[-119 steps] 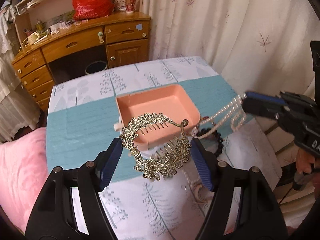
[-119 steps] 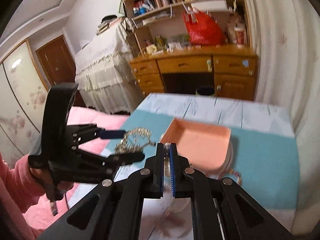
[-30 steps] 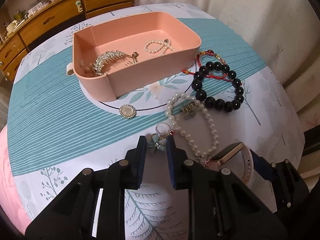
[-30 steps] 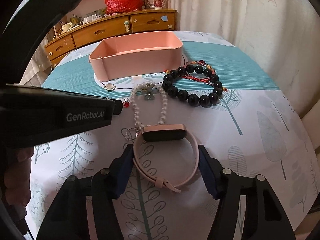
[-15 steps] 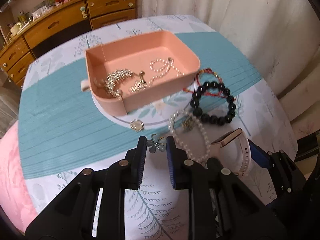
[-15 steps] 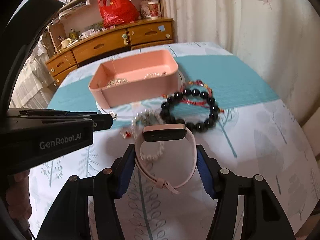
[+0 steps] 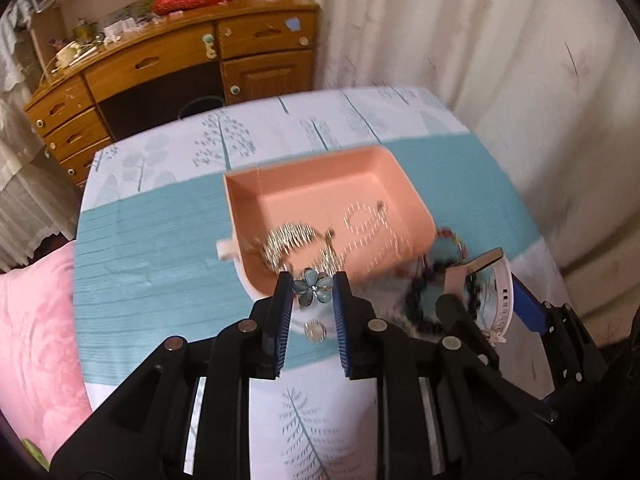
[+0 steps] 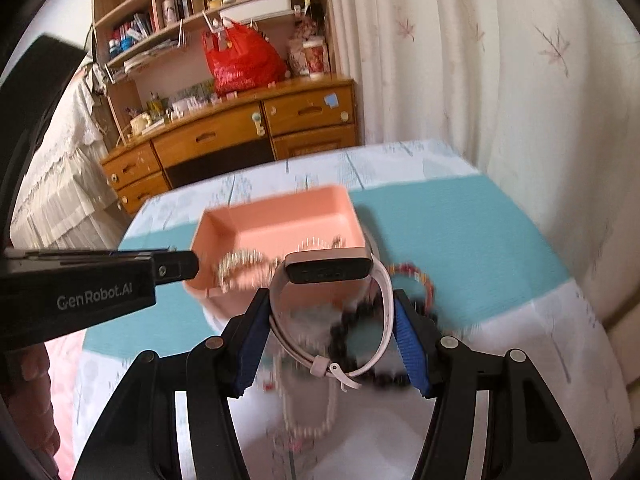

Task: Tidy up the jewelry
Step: 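Lift the charm with the left tool into the tray while the right tool drops the watch in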

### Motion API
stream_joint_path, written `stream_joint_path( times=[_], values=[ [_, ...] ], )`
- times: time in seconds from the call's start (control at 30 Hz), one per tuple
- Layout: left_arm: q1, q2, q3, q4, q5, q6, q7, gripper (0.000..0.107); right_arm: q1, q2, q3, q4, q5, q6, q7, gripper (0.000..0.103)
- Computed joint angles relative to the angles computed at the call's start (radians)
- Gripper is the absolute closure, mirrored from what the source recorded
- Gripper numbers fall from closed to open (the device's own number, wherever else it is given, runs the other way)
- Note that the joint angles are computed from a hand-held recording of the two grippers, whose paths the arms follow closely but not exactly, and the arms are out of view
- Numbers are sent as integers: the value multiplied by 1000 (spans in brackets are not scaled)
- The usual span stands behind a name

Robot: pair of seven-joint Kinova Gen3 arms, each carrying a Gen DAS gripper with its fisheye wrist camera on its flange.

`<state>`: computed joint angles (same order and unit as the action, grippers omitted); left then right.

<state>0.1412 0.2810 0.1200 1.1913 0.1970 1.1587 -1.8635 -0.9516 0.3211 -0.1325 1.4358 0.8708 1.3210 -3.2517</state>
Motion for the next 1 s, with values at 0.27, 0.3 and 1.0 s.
stream_joint_path(
  times=[0.27, 0.3, 1.0],
  values=[
    [-3, 43, 2, -81, 30, -39, 63, 90, 69, -2, 34, -46, 43, -50, 82, 43],
    [-5, 47, 4, -88, 37, -44, 68, 90, 78, -1, 39, -52, 48, -59, 92, 43],
    [-43, 89, 4, -67, 53, -55, 163, 45, 155, 8, 69, -26, -11, -174, 143, 11]
  ],
)
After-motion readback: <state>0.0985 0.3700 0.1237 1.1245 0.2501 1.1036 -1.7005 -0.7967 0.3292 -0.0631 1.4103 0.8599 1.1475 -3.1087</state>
